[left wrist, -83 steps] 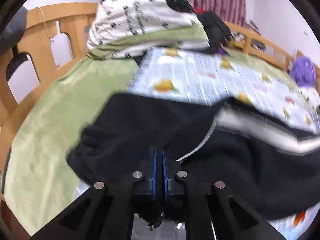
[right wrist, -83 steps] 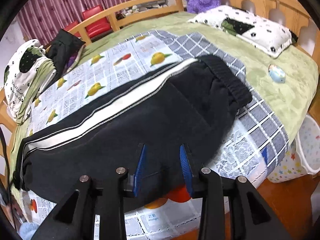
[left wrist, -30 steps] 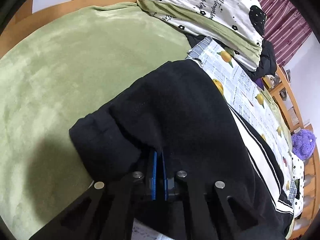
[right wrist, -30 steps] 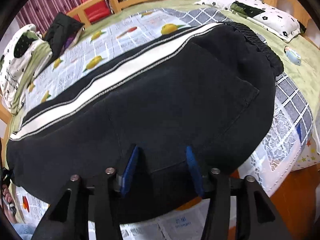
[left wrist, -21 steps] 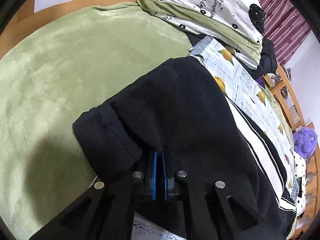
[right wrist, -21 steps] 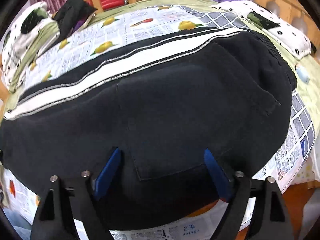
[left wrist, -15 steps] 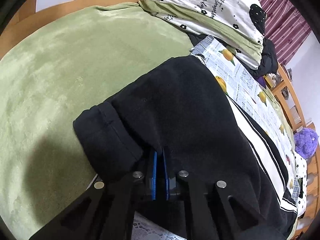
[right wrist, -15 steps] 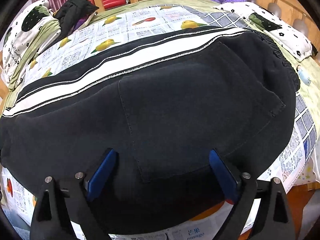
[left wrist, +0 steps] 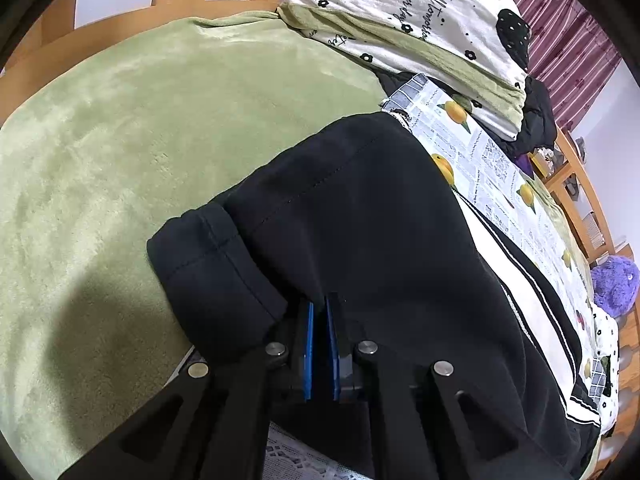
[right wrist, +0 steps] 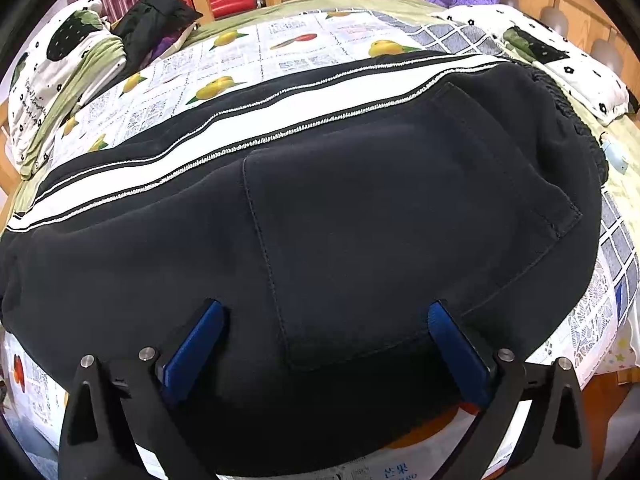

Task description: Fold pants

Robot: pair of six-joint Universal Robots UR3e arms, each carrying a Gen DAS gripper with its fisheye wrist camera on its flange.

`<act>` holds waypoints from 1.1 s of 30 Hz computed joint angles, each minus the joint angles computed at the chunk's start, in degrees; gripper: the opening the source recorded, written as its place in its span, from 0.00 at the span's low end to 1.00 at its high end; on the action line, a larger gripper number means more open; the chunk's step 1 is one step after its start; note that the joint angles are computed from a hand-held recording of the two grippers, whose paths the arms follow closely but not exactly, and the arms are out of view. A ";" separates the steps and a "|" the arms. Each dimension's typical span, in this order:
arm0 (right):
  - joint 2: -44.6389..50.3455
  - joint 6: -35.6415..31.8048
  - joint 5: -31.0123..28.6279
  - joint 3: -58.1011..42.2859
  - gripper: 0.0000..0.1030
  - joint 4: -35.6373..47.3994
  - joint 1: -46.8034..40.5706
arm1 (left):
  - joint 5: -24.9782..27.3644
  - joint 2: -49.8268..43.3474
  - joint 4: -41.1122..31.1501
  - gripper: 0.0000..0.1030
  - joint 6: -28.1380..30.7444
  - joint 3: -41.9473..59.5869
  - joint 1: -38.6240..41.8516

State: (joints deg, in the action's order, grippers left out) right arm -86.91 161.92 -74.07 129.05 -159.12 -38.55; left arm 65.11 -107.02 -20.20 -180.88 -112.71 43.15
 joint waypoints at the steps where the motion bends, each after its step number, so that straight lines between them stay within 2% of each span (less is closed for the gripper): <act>1: 0.18 0.07 -0.39 -0.46 0.99 0.48 0.30 | -0.09 -0.03 0.14 0.08 -0.03 -0.07 0.00; 12: 0.14 -1.59 1.33 0.58 1.00 -0.65 -0.71 | -2.31 -0.57 -0.64 0.06 2.18 0.25 1.06; 14: -0.02 -1.46 1.58 1.09 0.99 -1.41 -0.85 | -3.53 0.02 -3.28 0.05 3.80 1.22 1.73; 17: -0.90 -1.13 0.52 0.36 0.96 -0.06 -0.20 | -10.25 4.47 -10.04 0.05 6.80 0.28 6.64; 19: -2.10 -1.32 0.87 -0.23 0.85 2.01 -0.47 | -13.24 7.80 -15.02 0.05 9.54 -0.16 9.52; 23: -6.08 -3.01 4.05 -0.81 0.80 7.21 -3.60 | -16.84 15.01 -27.34 0.05 17.02 -1.42 14.73; 26: -10.55 -4.85 6.07 0.52 0.80 8.90 -7.18 | -15.06 18.01 -28.89 0.05 19.33 -3.82 15.42; 29: -15.53 -8.17 9.97 1.10 0.80 14.36 -13.23 | -11.05 16.54 -24.89 0.06 17.41 -5.29 13.45; 31: -18.18 -11.15 11.89 1.14 0.80 17.67 -17.74 | -8.00 15.68 -23.74 0.09 15.45 -5.05 11.98; 33: -20.05 -14.40 13.20 0.90 0.80 20.08 -23.09 | -4.58 16.93 -22.01 0.17 14.34 -6.30 10.47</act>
